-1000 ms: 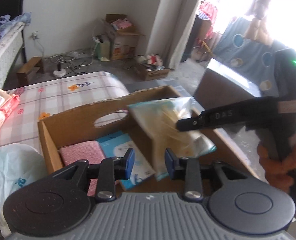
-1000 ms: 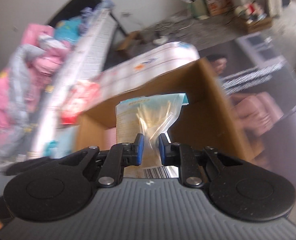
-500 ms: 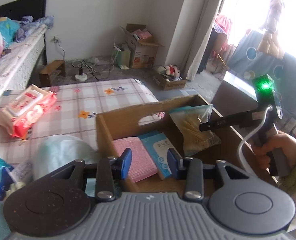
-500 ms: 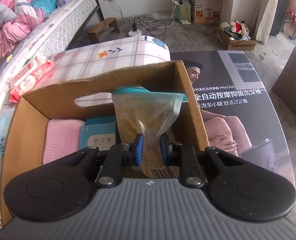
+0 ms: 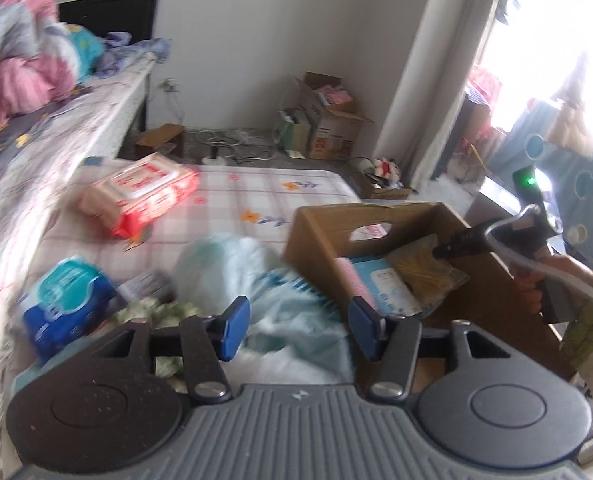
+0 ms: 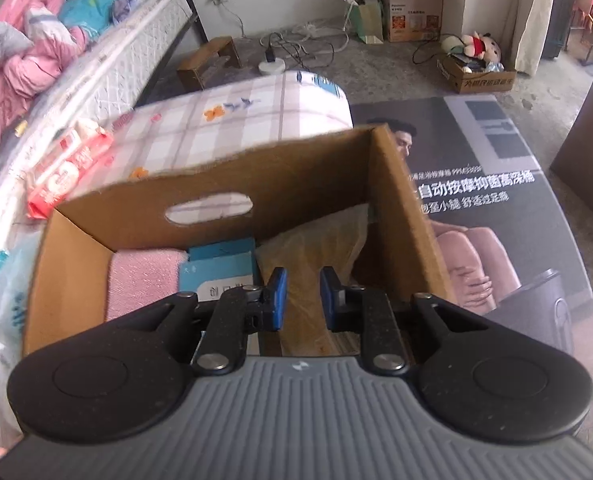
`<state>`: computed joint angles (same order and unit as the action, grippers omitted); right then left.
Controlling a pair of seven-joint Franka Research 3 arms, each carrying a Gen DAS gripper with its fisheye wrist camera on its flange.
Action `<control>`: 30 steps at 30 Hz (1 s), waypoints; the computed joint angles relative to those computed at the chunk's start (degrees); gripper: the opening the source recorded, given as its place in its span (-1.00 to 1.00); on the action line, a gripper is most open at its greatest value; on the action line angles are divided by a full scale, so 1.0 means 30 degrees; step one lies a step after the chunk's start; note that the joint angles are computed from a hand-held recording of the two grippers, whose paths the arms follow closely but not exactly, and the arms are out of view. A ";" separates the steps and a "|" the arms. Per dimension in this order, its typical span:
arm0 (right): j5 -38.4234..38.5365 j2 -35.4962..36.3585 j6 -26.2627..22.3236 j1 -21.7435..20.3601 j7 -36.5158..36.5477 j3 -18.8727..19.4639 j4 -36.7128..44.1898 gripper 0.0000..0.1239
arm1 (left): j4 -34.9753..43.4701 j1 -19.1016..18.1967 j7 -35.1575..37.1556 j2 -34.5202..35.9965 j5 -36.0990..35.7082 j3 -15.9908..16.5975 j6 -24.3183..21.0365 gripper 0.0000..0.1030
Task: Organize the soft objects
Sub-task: 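Carry the cotton-swab bag into the cardboard box and open the right tool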
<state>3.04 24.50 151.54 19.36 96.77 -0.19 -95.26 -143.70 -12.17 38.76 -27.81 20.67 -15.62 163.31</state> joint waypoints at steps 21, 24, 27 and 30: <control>-0.5439 0.0553 0.0229 0.2552 0.6302 -0.2100 -0.0454 -0.69 | -0.7055 -0.0423 -0.3033 -1.0552 -0.0847 -0.0039 -0.4902 0.49; -0.5170 -0.0888 0.1589 0.2219 0.6846 -0.1667 -0.1958 -0.58 | -0.7493 -0.0597 -0.3152 -1.1696 -0.0633 -0.0088 -0.5743 0.60; -0.3590 -0.2906 0.3175 0.1352 0.6053 -0.0508 -0.4133 -0.45 | -0.8016 -0.0861 -0.3214 -1.2714 -0.0457 -0.0101 -0.6377 0.68; -0.1139 -0.5017 0.4201 0.0620 0.4519 0.0840 -0.6208 -0.29 | -0.8580 -0.1186 -0.3156 -1.3462 -0.0467 0.0165 -0.6555 0.71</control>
<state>-0.38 9.45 164.14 21.22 110.33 2.33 -113.89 -169.44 -15.72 29.29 -68.20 19.26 -15.12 143.65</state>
